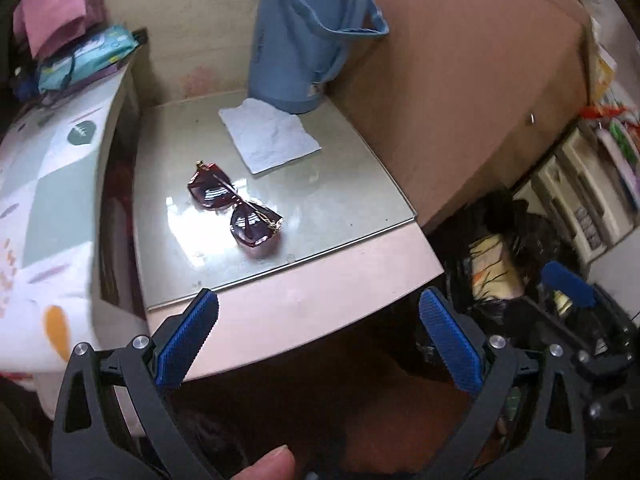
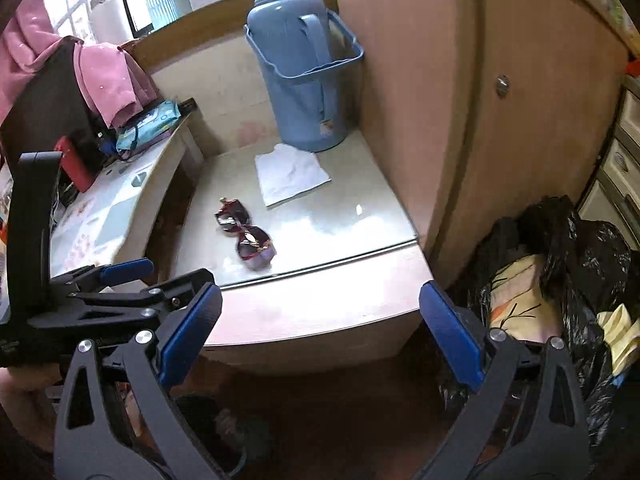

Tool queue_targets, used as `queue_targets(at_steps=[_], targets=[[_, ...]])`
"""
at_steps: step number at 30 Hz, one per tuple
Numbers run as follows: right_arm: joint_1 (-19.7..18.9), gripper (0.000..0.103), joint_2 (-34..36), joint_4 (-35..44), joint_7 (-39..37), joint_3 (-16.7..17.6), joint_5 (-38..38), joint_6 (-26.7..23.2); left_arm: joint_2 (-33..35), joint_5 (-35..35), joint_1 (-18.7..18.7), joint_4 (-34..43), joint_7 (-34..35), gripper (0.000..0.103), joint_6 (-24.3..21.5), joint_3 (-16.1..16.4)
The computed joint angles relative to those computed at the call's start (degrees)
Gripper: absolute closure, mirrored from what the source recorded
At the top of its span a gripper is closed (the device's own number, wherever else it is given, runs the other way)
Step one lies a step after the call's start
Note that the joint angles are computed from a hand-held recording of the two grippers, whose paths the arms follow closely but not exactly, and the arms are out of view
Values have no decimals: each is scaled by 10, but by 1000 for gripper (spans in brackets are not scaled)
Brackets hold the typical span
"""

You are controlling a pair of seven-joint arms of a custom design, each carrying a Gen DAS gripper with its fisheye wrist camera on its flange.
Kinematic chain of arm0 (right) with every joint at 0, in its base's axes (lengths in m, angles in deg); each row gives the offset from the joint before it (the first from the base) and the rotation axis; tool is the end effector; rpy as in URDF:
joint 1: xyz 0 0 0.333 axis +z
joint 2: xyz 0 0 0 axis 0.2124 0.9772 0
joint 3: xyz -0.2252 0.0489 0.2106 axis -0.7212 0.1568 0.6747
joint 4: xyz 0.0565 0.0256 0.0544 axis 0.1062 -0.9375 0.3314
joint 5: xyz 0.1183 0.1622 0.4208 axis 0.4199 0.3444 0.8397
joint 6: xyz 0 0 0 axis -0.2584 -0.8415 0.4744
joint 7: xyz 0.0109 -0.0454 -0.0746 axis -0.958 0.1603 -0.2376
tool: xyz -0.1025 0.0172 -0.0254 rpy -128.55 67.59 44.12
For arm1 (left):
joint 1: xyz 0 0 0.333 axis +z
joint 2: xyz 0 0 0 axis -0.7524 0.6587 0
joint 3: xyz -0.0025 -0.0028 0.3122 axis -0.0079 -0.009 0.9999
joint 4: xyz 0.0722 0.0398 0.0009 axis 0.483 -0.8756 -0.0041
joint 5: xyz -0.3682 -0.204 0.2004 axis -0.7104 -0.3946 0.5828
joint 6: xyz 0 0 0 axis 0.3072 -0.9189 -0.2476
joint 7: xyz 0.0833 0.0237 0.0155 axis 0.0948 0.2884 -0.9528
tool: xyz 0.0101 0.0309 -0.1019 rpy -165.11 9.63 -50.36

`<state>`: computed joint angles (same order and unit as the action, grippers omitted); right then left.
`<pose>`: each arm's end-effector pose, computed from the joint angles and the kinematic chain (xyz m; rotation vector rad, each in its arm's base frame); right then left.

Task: Collect trash
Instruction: 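Move the left tool to the red sunglasses while the right approaches the white tissue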

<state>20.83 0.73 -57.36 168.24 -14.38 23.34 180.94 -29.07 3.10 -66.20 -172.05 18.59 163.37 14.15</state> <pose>0.3772 0.1797 0.7223 -1.5773 1.9038 -0.5122 0.4561 -0.2200 0.6944 -1.7204 2.3164 -0.8565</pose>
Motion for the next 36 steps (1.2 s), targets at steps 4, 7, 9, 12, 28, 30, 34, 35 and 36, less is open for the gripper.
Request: queue_targets(at_steps=[4, 7, 9, 12, 28, 30, 34, 35, 36], targets=[[5, 5, 84, 142, -30, 1, -6, -110, 39, 3, 17, 107, -31, 5, -115, 9], [15, 5, 141, 243, -53, -3, -6, -180, 69, -9, 31, 188, -50, 5, -202, 15], [23, 5, 183, 312, -81, -4, -13, -227, 85, -8, 41, 232, -60, 5, -247, 12], [34, 5, 225, 374, -112, -14, -10, -266, 110, 2, 52, 287, -54, 5, -292, 5], [33, 5, 417, 451, -267, -97, 78, -233, 268, 32, 84, 337, -227, 5, -240, -37], [30, 5, 438, 457, -286, -103, 90, -226, 297, 45, 84, 356, -247, 5, -241, -42], [24, 5, 459, 440, -312, -109, 111, -186, 338, 67, 84, 378, -278, 5, -248, -48], [23, 5, 463, 435, -315, -109, 113, -175, 347, 73, 84, 382, -285, 5, -249, -49], [23, 5, 467, 430, -318, -109, 118, -165, 352, 75, 85, 383, -291, 5, -250, -49]])
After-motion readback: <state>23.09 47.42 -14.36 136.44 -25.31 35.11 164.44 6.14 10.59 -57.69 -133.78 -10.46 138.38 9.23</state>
